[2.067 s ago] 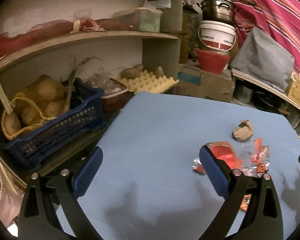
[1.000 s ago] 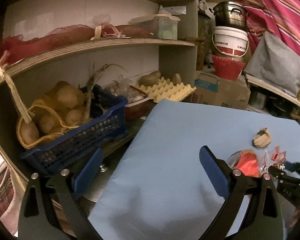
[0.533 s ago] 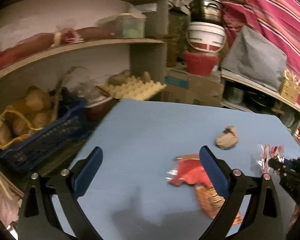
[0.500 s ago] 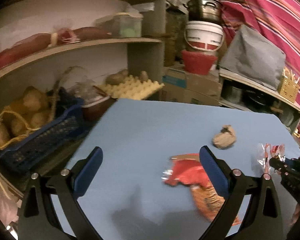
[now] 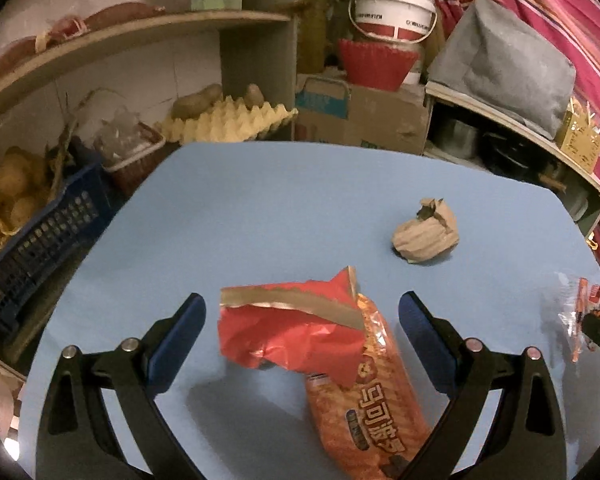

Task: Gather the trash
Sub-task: 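Grasp the clear-orange chip bag with the right tool while the left tool grasps the red-orange bag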

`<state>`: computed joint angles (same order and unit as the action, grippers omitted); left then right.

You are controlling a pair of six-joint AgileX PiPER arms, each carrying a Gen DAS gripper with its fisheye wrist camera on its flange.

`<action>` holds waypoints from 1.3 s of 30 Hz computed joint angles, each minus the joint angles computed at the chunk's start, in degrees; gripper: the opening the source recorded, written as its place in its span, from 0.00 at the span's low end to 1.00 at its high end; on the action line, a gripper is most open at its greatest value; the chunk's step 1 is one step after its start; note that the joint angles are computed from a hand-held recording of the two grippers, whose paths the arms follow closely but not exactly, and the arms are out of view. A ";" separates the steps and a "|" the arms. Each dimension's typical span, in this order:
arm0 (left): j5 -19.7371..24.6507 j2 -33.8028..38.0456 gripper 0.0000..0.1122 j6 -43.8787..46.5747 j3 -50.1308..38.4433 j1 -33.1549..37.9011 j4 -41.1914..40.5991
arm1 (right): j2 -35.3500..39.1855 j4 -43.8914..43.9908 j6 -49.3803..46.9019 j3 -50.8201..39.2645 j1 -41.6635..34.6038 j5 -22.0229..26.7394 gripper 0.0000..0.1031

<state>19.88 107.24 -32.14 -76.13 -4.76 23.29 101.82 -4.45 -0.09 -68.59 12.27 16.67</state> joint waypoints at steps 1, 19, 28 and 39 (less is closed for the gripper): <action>0.14 0.34 0.85 0.42 -0.12 0.06 -0.46 | -0.25 0.14 -0.33 0.34 -0.29 -0.13 0.16; -1.52 -2.30 0.50 2.54 2.14 -0.56 -2.85 | -3.25 3.54 -4.21 2.99 -1.90 -1.39 0.16; -1.84 -10.07 0.50 -10.05 6.47 -4.98 9.82 | -7.89 8.99 -9.84 5.85 -4.79 -1.72 0.16; 1.43 -12.25 0.50 -20.50 5.47 -15.01 18.53 | -15.32 24.21 -27.63 11.19 -13.87 -0.82 0.16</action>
